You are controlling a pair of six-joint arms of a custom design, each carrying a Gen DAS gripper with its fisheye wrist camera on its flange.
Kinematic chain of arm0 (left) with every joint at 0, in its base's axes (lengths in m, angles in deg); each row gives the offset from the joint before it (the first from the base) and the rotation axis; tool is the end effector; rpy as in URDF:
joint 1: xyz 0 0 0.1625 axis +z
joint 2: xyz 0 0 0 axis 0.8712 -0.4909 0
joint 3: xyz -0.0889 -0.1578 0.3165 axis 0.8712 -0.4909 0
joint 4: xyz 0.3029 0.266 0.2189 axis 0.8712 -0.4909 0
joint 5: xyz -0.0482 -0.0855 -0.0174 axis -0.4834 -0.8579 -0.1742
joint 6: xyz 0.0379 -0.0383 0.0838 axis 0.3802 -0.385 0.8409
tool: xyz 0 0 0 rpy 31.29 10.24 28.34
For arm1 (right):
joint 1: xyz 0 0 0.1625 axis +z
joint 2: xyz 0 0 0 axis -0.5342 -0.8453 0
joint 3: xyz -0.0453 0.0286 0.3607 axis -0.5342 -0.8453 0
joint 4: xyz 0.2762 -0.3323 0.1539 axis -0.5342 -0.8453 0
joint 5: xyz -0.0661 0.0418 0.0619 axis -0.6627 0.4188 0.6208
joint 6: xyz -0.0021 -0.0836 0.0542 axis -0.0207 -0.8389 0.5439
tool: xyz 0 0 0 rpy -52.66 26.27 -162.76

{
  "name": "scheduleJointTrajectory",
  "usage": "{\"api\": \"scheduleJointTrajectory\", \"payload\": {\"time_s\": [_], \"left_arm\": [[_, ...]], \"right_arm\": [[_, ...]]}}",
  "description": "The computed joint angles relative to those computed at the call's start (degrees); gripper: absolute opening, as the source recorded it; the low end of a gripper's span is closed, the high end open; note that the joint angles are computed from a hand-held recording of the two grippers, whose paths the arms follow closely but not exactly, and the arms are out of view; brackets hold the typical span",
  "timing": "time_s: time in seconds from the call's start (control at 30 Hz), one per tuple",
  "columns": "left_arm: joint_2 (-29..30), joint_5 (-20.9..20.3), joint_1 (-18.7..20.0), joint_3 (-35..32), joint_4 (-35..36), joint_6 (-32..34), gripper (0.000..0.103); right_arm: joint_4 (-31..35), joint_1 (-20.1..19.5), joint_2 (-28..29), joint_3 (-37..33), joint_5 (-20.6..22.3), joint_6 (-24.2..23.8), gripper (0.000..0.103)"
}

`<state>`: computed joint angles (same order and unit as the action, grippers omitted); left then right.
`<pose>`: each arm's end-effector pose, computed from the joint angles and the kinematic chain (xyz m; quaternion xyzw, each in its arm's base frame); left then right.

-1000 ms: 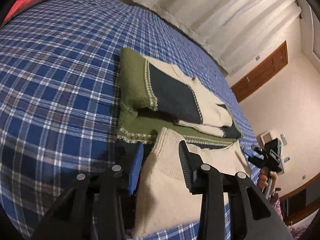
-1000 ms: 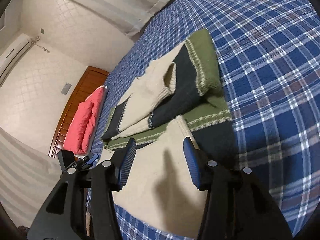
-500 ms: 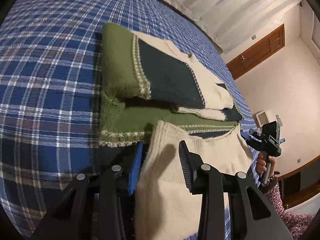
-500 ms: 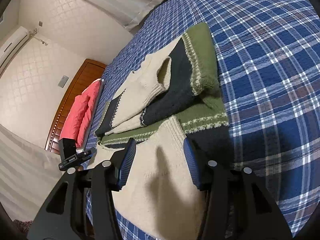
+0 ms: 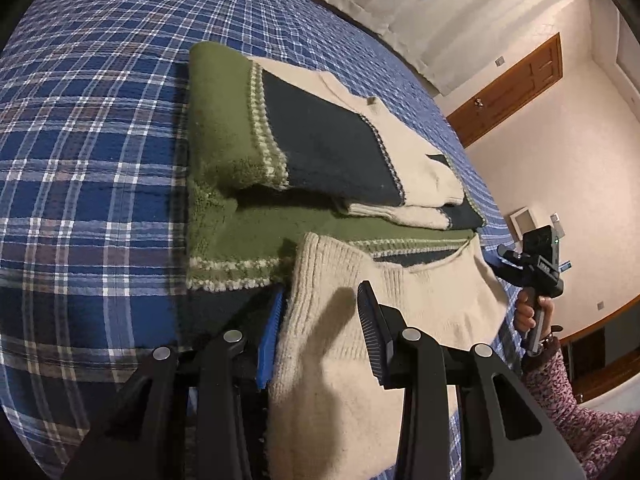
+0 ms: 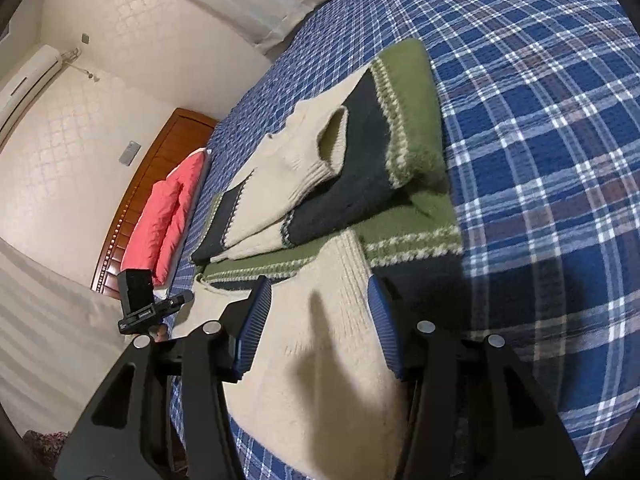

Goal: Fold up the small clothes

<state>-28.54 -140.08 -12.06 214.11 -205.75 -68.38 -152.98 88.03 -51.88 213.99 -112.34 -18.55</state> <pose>-0.2072 -0.4584 0.1928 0.2096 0.9710 -0.1132 0.0225 -0.0397 -0.3602 0.3750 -0.0036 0.9516 -0.3062 0.0242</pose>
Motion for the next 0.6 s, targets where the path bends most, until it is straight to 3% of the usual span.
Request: {"api": "scheduleJointTrajectory", "payload": {"time_s": [0.1,0.23,0.3,0.4,0.43,0.6], "left_arm": [[0.3,0.8,-0.3,-0.1,0.0,0.1,0.038],[0.5,1.7,-0.7,-0.1,0.0,0.2,0.034],[0.4,3.4,-1.3,0.0,0.8,0.2,0.026],[0.5,6.2,-2.7,0.2,1.5,0.3,0.018],[0.4,6.9,-3.1,0.3,1.5,0.4,0.012],[-0.4,10.5,-5.8,1.5,1.2,-1.0,0.009]], "right_arm": [[-4.2,1.1,0.8,0.2,-2.6,1.0,0.050],[-3.3,1.5,2.8,-0.6,-2.8,0.3,0.049],[-3.3,2.9,3.1,-0.6,-4.8,-0.8,0.037],[-6.9,6.3,3.7,0.1,-11.7,-2.2,0.015],[-7.1,6.4,3.5,0.3,-11.8,-2.9,0.012],[-9.1,7.5,-1.4,3.2,-12.1,-4.6,0.008]]}}
